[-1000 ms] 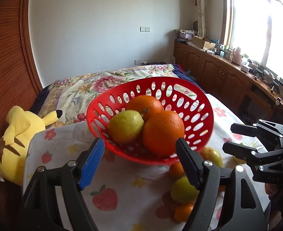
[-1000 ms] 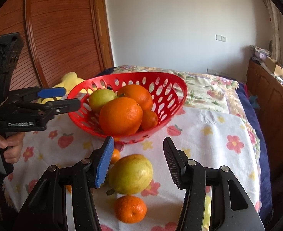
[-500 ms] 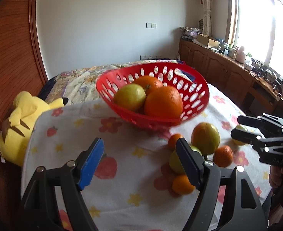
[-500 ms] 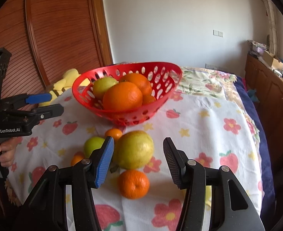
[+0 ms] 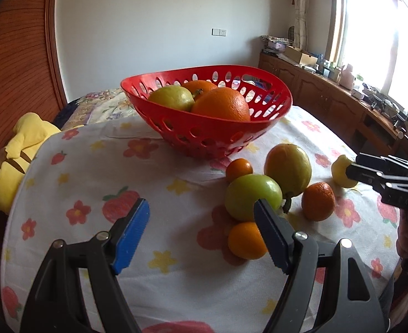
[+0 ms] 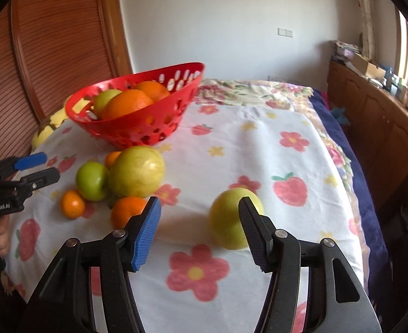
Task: Organize fruits
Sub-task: 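Lower the right tool onto the large yellow pomelo and grasp it, then grasp a small mandarin with the left tool while the right tool holds the pomelo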
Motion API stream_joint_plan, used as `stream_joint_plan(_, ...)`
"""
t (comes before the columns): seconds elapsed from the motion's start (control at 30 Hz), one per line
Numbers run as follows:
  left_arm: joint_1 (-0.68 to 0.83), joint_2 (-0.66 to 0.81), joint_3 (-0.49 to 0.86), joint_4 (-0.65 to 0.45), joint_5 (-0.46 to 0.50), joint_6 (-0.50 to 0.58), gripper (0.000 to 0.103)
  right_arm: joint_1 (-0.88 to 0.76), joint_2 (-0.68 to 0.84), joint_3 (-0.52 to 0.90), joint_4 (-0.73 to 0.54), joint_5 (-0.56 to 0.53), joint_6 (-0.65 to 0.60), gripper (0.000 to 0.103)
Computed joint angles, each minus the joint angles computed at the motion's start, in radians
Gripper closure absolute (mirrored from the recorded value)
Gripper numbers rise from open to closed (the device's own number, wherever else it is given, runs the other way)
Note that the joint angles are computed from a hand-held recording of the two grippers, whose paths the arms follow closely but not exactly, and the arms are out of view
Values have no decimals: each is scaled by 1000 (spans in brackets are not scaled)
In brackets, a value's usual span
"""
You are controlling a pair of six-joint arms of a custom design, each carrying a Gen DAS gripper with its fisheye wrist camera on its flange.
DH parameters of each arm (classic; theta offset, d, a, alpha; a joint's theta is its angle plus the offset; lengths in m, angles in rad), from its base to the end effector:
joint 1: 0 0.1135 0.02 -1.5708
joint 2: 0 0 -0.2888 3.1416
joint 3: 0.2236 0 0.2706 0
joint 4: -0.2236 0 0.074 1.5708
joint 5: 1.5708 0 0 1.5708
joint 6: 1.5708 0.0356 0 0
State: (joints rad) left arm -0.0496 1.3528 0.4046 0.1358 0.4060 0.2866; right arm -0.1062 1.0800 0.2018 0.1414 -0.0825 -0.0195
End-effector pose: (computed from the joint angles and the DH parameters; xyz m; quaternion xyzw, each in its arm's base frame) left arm 0.2326 -0.0256 0.1386 0.2258 0.8846 -0.1431 0.3822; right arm 0.1789 -0.0161 0.1299 0.0229 0.9134 0.0122 0.4062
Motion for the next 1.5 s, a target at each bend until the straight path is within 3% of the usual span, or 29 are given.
stream_joint_plan(0.77, -53, 22, -10, 2, -16, -5, 25, -180, 197, 32, 115, 1, -78, 41)
stream_joint_plan(0.97, -76, 22, -6, -6, -29, -3, 25, -221, 262, 49, 111, -40, -89, 49)
stream_joint_plan(1.27, -106, 39, 2, -39, -33, 28, 27, -246, 210, 27, 81, -122, -102, 53)
stream_joint_plan(1.5, -112, 67, 15, -65, -27, 47, 42, -151, 72, -32, 26, -116, -54, 53)
